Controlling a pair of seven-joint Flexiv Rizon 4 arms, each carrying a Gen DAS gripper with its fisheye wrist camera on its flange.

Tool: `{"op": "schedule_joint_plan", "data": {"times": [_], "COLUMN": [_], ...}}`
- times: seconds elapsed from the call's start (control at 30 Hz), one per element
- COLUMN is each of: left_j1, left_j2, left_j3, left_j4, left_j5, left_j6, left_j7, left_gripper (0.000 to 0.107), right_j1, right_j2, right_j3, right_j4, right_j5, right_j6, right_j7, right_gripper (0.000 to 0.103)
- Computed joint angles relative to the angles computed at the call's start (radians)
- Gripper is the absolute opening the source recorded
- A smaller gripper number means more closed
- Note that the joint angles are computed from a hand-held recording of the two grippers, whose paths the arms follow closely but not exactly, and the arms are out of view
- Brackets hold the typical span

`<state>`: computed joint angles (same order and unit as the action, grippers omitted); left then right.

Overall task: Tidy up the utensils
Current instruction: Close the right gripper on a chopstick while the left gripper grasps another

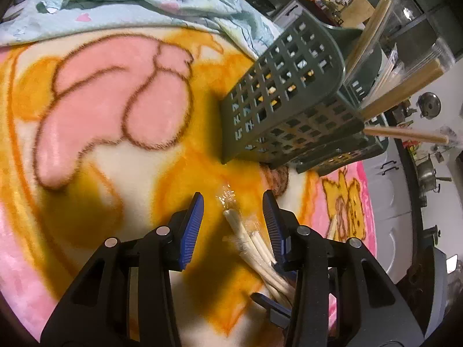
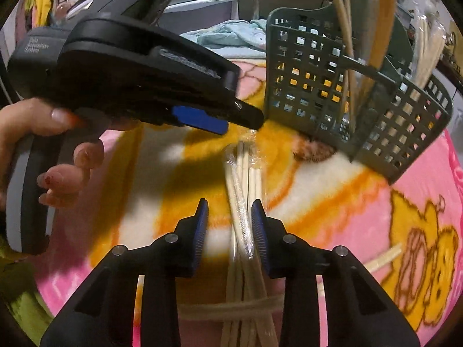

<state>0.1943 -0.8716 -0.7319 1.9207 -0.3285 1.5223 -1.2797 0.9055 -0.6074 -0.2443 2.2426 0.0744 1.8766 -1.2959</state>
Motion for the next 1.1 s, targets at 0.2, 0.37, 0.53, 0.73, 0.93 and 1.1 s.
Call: {"op": "schedule_joint_plan", "data": {"times": [0.2, 0.37, 0.53, 0.73, 0.93, 1.1], "left_j1": [-0.060, -0.123, -0.125, -0.062, -0.006, 0.077], "left_j2": [0.005, 0.016, 0.010, -0.010, 0.000, 0.007], "left_j3": [0.063, 0.130, 0.141, 0.068, 0.027, -0.031], "left_j4": [-0.026, -0.055, -0.065, -0.044, -0.001, 0.047], "left_j5": [0.000, -0.010, -0.026, -0.039, -0.005, 0.052], "left_j6": [-0.011, -0.028, -0.040, -0.017, 0.041, 0.106], "left_j7": [-0.007, -0.012, 0.015, 0.064, 0.067, 0.030], "left_gripper": [0.032, 0.016, 0.006, 0.001, 0.001, 0.001], "right_j1": [-0.001, -0.100, -0.173, -0.225, -0.240, -0.255], "right_j2": [-0.010, 0.007, 0.015, 0.019, 0.028, 0.043], "right_j3": [-0.009, 0.072, 0.127, 0.156, 0.153, 0.159], "right_j4": [-0.007, -0.001, 0.009, 0.000, 0.003, 0.021], "right_j5": [0.005, -0.016, -0.021, -0.024, -0.012, 0.004], "right_j6": [0.001, 0.011, 0.026, 0.035, 0.047, 0.075], "right_j7": [0.002, 0.009, 0.031, 0.058, 0.071, 0.076], "right_gripper": [0.013, 0.012, 0.011, 0.009, 0.006, 0.006]}}
